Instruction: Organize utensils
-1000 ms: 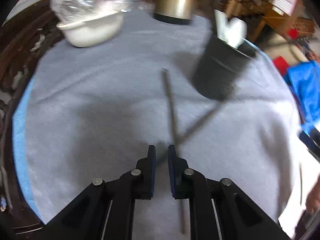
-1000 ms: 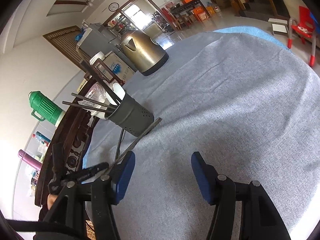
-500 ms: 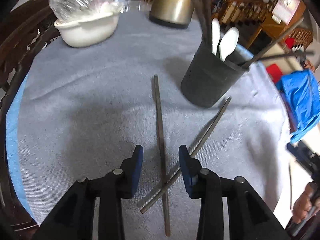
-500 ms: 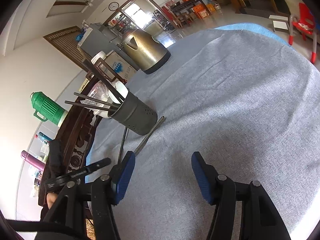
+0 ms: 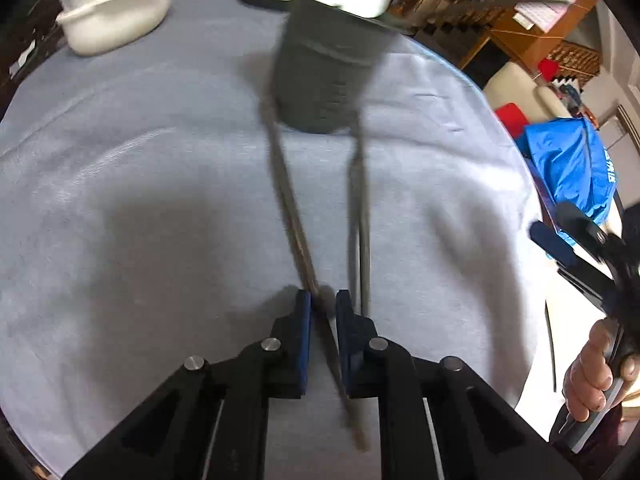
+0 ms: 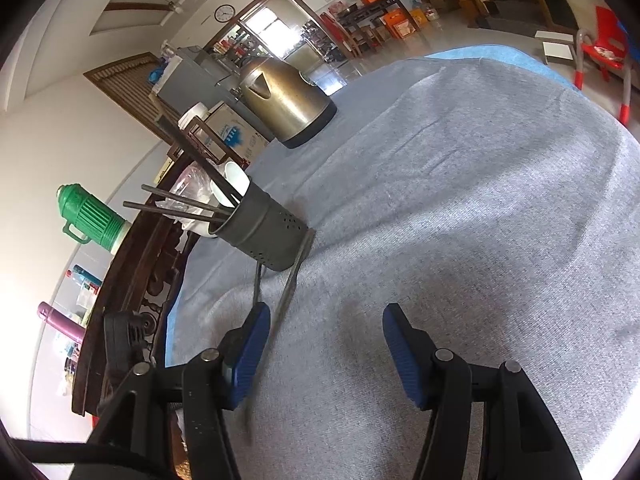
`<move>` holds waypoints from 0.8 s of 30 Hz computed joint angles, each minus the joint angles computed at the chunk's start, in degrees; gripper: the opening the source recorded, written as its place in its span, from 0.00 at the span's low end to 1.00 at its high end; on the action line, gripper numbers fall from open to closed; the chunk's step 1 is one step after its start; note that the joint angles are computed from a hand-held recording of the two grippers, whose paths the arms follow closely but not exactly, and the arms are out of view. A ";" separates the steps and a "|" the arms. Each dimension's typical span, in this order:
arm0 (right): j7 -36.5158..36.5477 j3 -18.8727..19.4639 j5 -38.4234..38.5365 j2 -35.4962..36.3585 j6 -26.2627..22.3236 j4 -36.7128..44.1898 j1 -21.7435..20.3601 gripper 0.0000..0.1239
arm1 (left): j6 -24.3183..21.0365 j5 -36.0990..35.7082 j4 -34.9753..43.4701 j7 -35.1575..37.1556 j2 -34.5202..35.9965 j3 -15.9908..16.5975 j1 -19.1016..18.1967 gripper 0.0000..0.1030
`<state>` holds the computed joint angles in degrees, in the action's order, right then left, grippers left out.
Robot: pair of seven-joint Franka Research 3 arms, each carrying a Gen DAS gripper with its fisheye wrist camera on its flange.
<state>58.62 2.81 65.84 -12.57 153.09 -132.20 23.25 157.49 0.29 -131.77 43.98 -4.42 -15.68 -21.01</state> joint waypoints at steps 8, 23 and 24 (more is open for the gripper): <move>1.74 -0.01 -2.16 -0.12 -0.35 -0.25 -0.41 0.50 | 2.97 -3.67 2.78 -0.55 3.13 -2.40 -3.44 0.12; 8.02 2.24 -12.41 6.14 -4.21 4.51 -0.82 0.50 | -4.07 15.63 9.41 -23.29 4.71 -0.36 2.17 0.29; 8.42 2.28 -12.95 6.31 -4.57 4.44 -0.87 0.50 | -4.73 16.27 10.46 -24.60 6.30 -0.32 2.02 0.28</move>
